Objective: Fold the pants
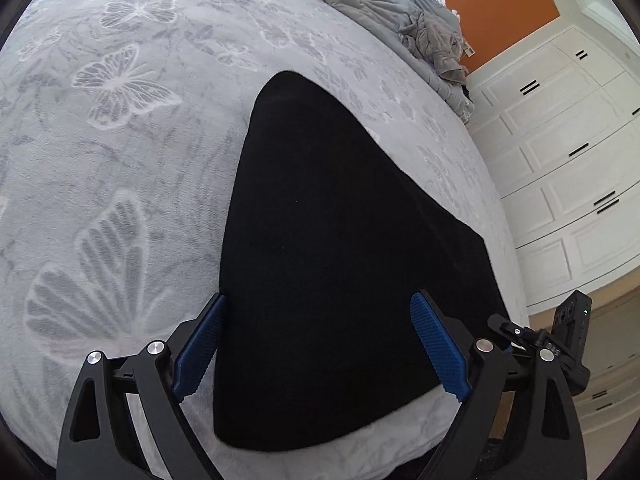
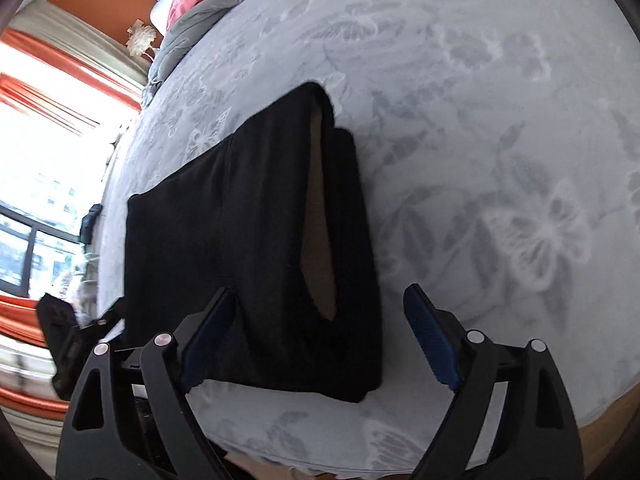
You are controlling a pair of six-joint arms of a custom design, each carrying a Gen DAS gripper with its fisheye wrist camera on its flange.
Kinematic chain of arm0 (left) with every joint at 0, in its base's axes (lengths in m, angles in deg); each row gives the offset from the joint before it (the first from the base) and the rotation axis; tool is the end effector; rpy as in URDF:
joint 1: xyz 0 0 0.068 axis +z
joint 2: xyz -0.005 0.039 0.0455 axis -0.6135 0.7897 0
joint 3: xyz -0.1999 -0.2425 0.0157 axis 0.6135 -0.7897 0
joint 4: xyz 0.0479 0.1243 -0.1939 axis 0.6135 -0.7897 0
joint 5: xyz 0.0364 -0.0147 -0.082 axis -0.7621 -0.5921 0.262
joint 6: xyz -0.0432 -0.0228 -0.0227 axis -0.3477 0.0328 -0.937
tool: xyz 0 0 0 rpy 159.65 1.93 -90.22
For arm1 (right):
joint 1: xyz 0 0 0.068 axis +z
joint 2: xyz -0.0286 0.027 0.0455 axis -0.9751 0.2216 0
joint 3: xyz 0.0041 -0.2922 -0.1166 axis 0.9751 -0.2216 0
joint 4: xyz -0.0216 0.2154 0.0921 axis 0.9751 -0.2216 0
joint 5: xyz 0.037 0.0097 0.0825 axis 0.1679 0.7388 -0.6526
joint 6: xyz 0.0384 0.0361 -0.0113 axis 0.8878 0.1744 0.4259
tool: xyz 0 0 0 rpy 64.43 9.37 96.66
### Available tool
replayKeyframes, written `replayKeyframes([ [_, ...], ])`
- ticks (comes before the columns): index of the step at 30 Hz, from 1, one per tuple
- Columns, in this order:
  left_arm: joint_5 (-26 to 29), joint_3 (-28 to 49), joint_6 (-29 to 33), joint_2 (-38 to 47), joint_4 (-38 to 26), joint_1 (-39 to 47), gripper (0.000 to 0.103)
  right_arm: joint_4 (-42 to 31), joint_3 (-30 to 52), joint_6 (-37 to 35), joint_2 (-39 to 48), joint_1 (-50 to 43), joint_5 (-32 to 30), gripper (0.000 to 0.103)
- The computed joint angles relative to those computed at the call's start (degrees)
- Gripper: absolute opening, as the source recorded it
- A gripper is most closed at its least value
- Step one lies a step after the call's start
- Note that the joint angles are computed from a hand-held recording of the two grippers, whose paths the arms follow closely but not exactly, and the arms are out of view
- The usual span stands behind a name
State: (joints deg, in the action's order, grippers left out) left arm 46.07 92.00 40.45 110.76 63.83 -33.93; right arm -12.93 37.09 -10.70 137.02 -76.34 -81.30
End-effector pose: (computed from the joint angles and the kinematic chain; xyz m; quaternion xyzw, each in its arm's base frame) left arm 0.2416 -0.0026 0.0842 -0.0713 0.9282 -0.2883 0.2240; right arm 0.2505 0.0190 0.0793 0.1501 0.9390 0.2594 0.1688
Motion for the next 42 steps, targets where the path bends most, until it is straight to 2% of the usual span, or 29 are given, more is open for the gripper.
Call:
replayKeyframes([
  [1, -2.1, 0.5, -1.2, 1.8, 1.4, -1.5, 0.072, 0.8, 0.5, 0.1, 1.3, 1.1, -1.0, 0.070],
  [2, -2.7, 0.8, -1.7, 3.3, 2.5, -2.0, 0.053, 0.3, 1.1, 0.2, 1.2, 3.5, 1.8, 0.055],
  [3, -1.7, 0.5, -1.8, 3.4, 3.4, -1.6, 0.044, 0.1, 1.3, 0.0, 0.2, 5.9, 4.6, 0.046],
  [4, 0.1, 0.7, -0.9, 1.8, 1.3, -0.6, 0.028, 0.7, 0.7, -0.2, -1.9, 8.3, 6.8, 0.036],
  [5, 0.6, 0.8, 0.6, -1.4, -1.8, 0.4, 0.022, 2.0, -0.7, -0.1, -4.6, 10.2, 7.9, 0.034],
  [6, 1.8, 0.3, 2.5, -5.3, -4.3, 2.4, 0.021, 5.1, -3.0, 0.4, -6.7, 11.6, 7.6, 0.034],
  [7, 3.5, 0.7, 5.4, -9.2, -9.4, 5.0, 0.021, 8.1, -5.2, 1.6, -8.7, 13.2, 6.9, 0.033],
  [9, 7.7, 2.5, 11.8, -14.2, -20.6, 11.8, 0.021, 11.0, -7.1, 2.6, -9.4, 16.3, 5.8, 0.036],
  [10, 6.4, 2.8, 14.7, -16.2, -24.6, 14.1, 0.023, 12.1, -7.2, 4.0, -6.9, 18.0, 5.5, 0.045],
  [11, 3.9, 3.0, 17.3, -16.7, -26.9, 15.6, 0.030, 10.8, -6.0, 4.7, -3.8, 19.9, 6.6, 0.057],
  [13, -3.4, 2.7, 21.7, -12.7, -26.7, 15.9, 0.041, 3.5, -2.9, 6.6, -1.2, 25.6, 18.4, 0.070],
  [14, -5.8, 1.8, 22.3, -10.3, -24.5, 16.4, 0.046, 4.6, -4.1, 8.1, -3.2, 27.4, 21.1, 0.068],
  [16, -7.3, -1.6, 22.7, -10.7, -19.8, 18.4, 0.045, 4.0, -5.5, 10.1, -10.9, 31.0, 29.2, 0.063],
  [18, -8.9, -4.5, 23.2, -15.4, -16.7, 18.3, 0.049, -1.0, -2.7, 8.6, -17.0, 34.1, 36.3, 0.046],
  [19, -10.4, -6.1, 23.4, -18.2, -14.8, 18.0, 0.056, -3.9, 0.1, 6.7, -17.9, 34.7, 36.9, 0.024],
  [20, -12.9, -7.8, 22.7, -21.2, -12.5, 16.8, 0.060, -6.0, 2.9, 4.6, -17.2, 34.8, 36.2, 0.010],
  [22, -16.8, -9.5, 22.0, -27.6, -11.5, 13.7, 0.063, -8.7, 8.0, 0.8, -14.2, 34.2, 33.9, 0.008],
  [23, -16.9, -9.0, 22.3, -29.4, -12.8, 12.3, 0.071, -10.2, 10.3, -1.2, -11.7, 33.7, 35.1, 0.008],
  [24, -16.9, -8.3, 22.2, -30.5, -13.9, 10.7, 0.073, -12.9, 13.8, -1.7, -6.9, 33.3, 38.7, 0.008],
  [25, -17.5, -8.0, 21.9, -30.6, -13.9, 8.9, 0.074, -17.9, 19.0, -2.2, -0.4, 31.6, 40.9, 0.004],
  [26, -19.2, -7.8, 21.7, -29.6, -12.9, 7.2, 0.074, -20.3, 21.4, -3.3, 3.1, 29.4, 40.0, 0.003],
  [28, -24.5, -8.1, 20.7, -26.2, -8.8, 3.6, 0.074, -18.8, 20.3, 1.8, 1.6, 30.7, 41.6, 0.006],
  [30, -27.3, -8.8, 19.6, -23.3, -5.5, 1.3, 0.074, -12.3, 13.7, 3.3, -5.4, 33.2, 41.1, 0.009],
  [32, -26.7, -9.0, 20.2, -21.0, -3.8, 1.1, 0.074, -9.2, 10.4, 5.2, -6.8, 34.4, 40.5, 0.010],
  [34, -26.4, -9.2, 20.3, -20.1, -3.5, 0.0, 0.074, -9.7, 10.9, 5.3, -1.7, 33.6, 39.4, 0.010],
  [36, -28.6, -10.1, 19.1, -18.7, -1.2, -2.4, 0.074, -4.9, 9.0, 6.3, 0.6, 32.9, 39.2, 0.010],
  [37, -29.2, -10.3, 19.0, -18.3, -0.8, -3.3, 0.074, -6.2, 8.4, 6.6, -2.2, 34.1, 39.9, 0.011],
  [39, -29.1, -10.7, 18.3, -17.7, -0.1, -4.0, 0.074, -3.4, 4.1, 8.1, -7.3, 36.7, 42.5, 0.011],
  [42, -28.9, -11.3, 17.2, -17.1, 0.4, -4.5, 0.074, -0.3, -1.7, 12.5, -9.8, 38.5, 41.4, 0.013],
])
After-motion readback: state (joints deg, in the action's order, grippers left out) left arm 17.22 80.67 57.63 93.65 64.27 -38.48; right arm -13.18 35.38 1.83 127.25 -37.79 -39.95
